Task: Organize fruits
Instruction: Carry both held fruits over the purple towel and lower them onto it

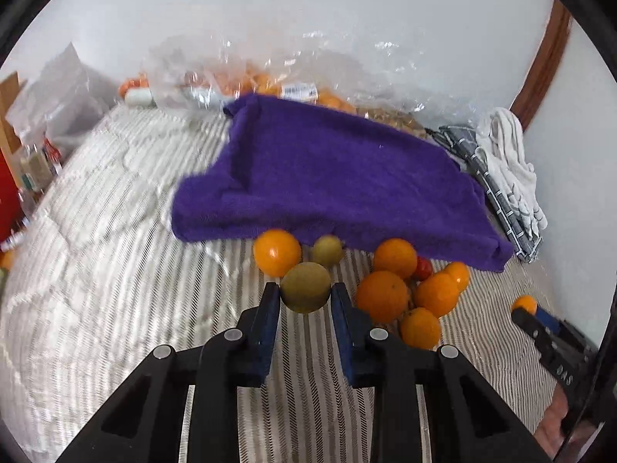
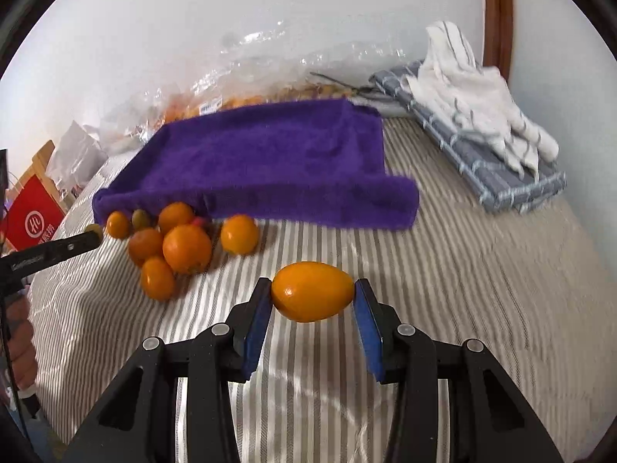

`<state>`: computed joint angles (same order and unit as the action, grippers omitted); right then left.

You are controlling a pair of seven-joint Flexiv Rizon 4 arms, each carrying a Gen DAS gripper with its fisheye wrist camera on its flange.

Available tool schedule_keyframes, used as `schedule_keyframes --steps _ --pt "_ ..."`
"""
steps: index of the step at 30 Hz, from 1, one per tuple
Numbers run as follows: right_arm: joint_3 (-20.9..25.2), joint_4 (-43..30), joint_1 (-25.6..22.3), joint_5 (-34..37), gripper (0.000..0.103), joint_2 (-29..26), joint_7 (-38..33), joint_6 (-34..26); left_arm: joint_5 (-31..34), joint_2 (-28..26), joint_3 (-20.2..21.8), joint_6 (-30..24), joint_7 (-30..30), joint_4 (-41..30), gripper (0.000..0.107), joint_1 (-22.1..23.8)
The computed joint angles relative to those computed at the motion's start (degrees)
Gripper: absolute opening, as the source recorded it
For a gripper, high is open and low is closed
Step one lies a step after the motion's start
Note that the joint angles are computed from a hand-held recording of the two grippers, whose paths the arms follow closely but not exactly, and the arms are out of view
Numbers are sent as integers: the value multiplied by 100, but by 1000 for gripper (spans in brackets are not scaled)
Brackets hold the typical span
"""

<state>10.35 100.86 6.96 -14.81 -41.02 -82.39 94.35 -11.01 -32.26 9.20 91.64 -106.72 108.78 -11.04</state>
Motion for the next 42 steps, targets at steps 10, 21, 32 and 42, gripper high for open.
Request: schedule_keyframes --steps 10,21,32,42 --pt "261 -1145 -32 19 43 -178 -51 -424 588 187 1096 -525 -431 -813 26 -607" --pt "185 -3149 323 214 43 -1051 -255 -1373 1177 -294 878 -1434 -772 -2321 26 -60" --pt "-137 -4964 704 548 43 -2172 -251 -2351 1269 -1327 470 -1898 -807 -3691 26 476" --pt "-345 -6234 864 692 43 -2977 -262 -2958 1161 -1907 263 -2161 -623 -4232 26 717"
